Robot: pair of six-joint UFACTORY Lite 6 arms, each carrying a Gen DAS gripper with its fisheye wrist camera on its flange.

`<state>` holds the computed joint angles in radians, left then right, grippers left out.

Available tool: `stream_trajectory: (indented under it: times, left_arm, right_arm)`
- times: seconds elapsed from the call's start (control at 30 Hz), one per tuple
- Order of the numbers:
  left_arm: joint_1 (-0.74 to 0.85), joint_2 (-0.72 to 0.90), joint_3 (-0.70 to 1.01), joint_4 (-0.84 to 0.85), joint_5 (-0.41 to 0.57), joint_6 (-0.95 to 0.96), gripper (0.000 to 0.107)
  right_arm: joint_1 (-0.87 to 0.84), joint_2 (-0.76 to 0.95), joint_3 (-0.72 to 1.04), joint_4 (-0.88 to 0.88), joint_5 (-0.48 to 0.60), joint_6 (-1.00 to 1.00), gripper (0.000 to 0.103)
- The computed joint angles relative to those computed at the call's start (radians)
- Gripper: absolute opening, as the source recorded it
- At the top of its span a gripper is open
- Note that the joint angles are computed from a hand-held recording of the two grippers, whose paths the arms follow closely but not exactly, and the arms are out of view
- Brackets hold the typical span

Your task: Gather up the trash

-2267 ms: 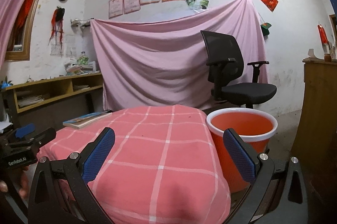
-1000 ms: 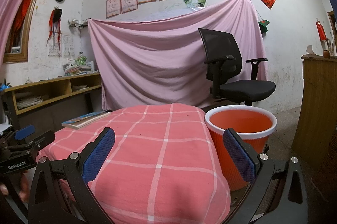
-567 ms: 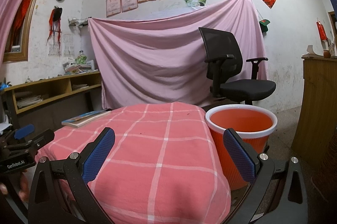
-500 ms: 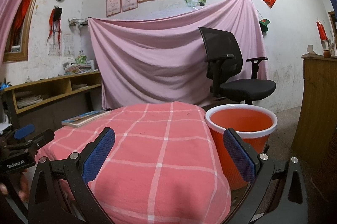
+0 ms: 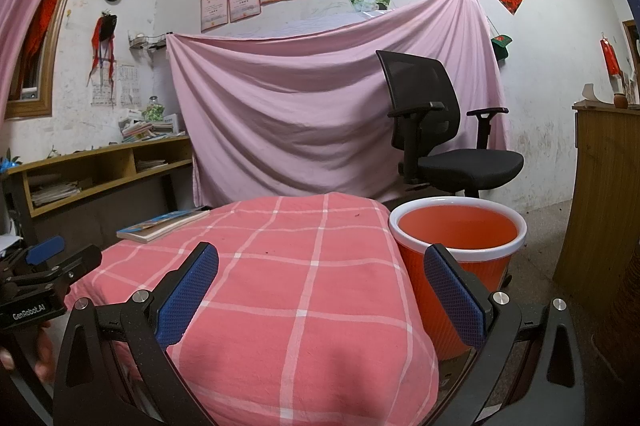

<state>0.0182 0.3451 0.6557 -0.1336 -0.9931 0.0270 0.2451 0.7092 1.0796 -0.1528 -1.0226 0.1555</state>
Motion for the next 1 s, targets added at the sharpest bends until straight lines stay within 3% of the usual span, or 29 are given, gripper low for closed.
stream_trajectory:
  times: [1.0]
  left_arm:
    - [-0.009,-0.001,-0.001,-0.011,0.0,0.001,0.101]
  right_arm:
    - [-0.009,0.0,-0.001,-0.011,0.001,0.005,0.103]
